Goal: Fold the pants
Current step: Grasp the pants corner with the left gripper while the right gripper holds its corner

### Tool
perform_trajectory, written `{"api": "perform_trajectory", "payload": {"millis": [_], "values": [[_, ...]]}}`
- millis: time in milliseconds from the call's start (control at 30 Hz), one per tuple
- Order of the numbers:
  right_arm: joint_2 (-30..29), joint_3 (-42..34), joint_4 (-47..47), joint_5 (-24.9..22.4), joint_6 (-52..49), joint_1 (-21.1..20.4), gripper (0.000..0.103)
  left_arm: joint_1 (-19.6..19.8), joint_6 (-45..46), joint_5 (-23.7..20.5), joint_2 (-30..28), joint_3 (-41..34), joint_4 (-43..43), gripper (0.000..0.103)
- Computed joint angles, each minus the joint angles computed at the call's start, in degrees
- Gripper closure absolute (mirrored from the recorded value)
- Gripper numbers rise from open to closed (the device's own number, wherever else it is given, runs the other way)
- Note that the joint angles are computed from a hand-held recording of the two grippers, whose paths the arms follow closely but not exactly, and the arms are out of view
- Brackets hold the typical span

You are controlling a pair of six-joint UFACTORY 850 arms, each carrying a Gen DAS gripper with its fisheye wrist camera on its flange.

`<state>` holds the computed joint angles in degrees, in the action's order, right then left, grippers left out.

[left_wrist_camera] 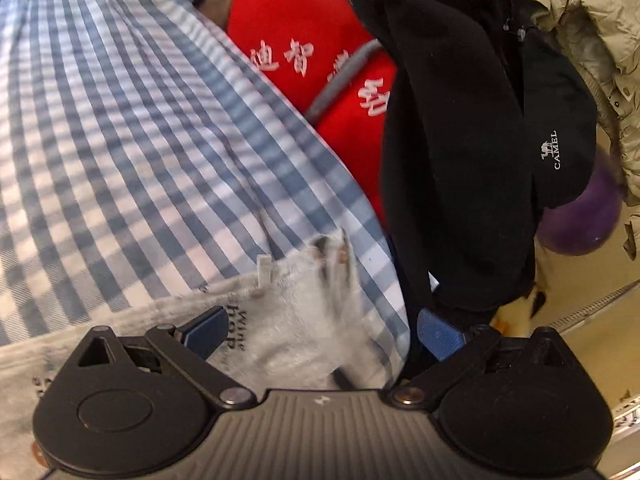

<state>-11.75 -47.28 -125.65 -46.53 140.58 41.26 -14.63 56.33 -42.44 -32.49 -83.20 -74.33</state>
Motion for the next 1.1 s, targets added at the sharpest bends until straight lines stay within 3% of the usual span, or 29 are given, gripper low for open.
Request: {"api": "perform_trajectory", "payload": {"millis": [100, 167, 333, 400, 533, 667, 767, 1100], "values": [[-1.54, -1.1, 0.93, -0.29, -6.8, 2.14, 0.098, -0.82, 0.7, 3.87, 1.13, 2.4, -1.39, 0.007], [-2.16, -1.23, 1.14, -0.13, -7.76, 2.75, 0.098, -1.43, 2.46, 7.41, 2.39, 4.51, -2.72, 0.019], [-3.13, -1.81, 0.97, 1.32, -6.74, 2.92, 0.098, -2.56, 4.47, 14.33, 4.52, 7.63, -3.6, 0.035], [-3.51, -2.12, 0.69, 1.69, -6.67, 2.7, 0.098, -2.77, 4.84, 15.85, 4.84, 8.08, -3.7, 0.042], [-3.4, -1.96, 0.93, 1.72, -7.0, 2.79, 0.098, -3.16, 4.14, 18.19, 5.16, 8.35, -2.16, 0.068], [-3.01, -1.4, 2.2, 1.17, -7.46, 3.57, 0.098, -3.04, 4.2, 18.69, 5.27, 8.61, -2.81, 0.084], [-3.01, -1.38, 2.57, 0.99, -7.77, 3.74, 0.098, -2.76, 5.16, 18.44, 5.5, 9.01, -4.51, 0.092], [-2.67, -1.88, 3.72, 0.71, -9.55, 4.96, 0.098, -1.68, 7.44, 17.21, 6.91, 10.55, -7.58, 0.096]]}}
